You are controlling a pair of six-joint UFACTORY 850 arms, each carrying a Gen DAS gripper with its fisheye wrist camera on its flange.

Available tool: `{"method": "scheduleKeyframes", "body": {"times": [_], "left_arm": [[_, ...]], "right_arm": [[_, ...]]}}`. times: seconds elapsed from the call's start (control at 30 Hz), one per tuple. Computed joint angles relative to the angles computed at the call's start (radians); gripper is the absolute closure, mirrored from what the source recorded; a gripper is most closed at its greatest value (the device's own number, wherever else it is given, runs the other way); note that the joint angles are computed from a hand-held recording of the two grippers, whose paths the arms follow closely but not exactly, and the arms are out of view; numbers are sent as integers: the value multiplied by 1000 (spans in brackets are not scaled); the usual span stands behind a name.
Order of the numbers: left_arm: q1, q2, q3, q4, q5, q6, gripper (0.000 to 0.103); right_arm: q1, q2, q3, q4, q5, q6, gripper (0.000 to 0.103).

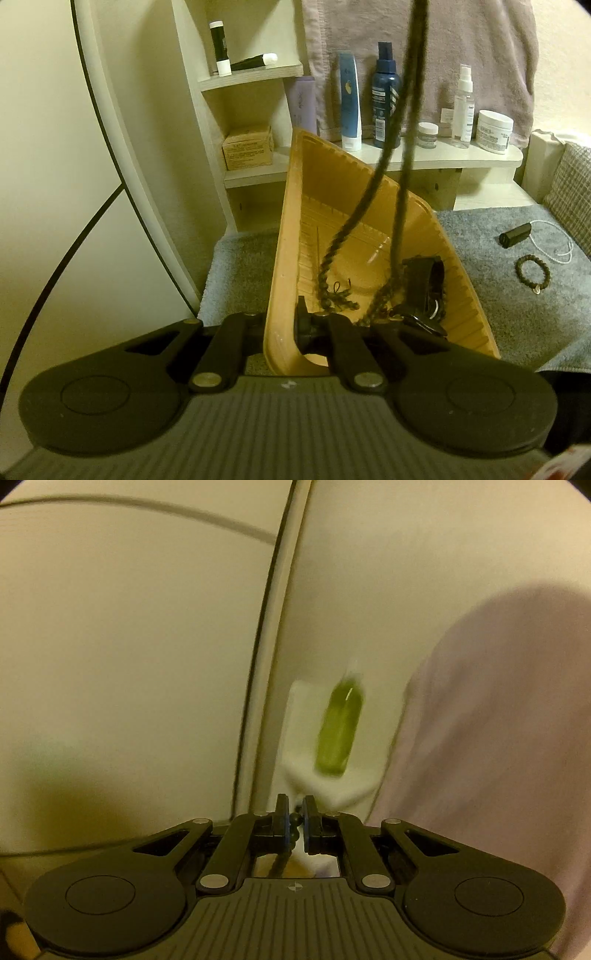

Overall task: Organize jewelry
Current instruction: 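Lower the bead strand into the orange tray and open the right tool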

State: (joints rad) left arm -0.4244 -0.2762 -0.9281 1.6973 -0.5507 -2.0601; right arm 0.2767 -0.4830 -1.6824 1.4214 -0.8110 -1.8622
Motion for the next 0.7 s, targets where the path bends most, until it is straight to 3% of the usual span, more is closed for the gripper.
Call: {"method": "scheduleKeyframes", "body": {"times": [0.2,0.37,0.47,0.7], "left_arm": [[0,1,0,0,0,0,98],[2,0,0,-1,1,1,98],[3,-1,0,-1,2,0,98],[3,2,4,4,2,-8,98]], "right_arm": [[20,-93,-66,-155,-75,68,96],[28,-159,-114,-276,-193,25,96],[36,-177,-113,-349,-216,-27,96],[56,-207,-91,-448,-134,-48,96]]}}
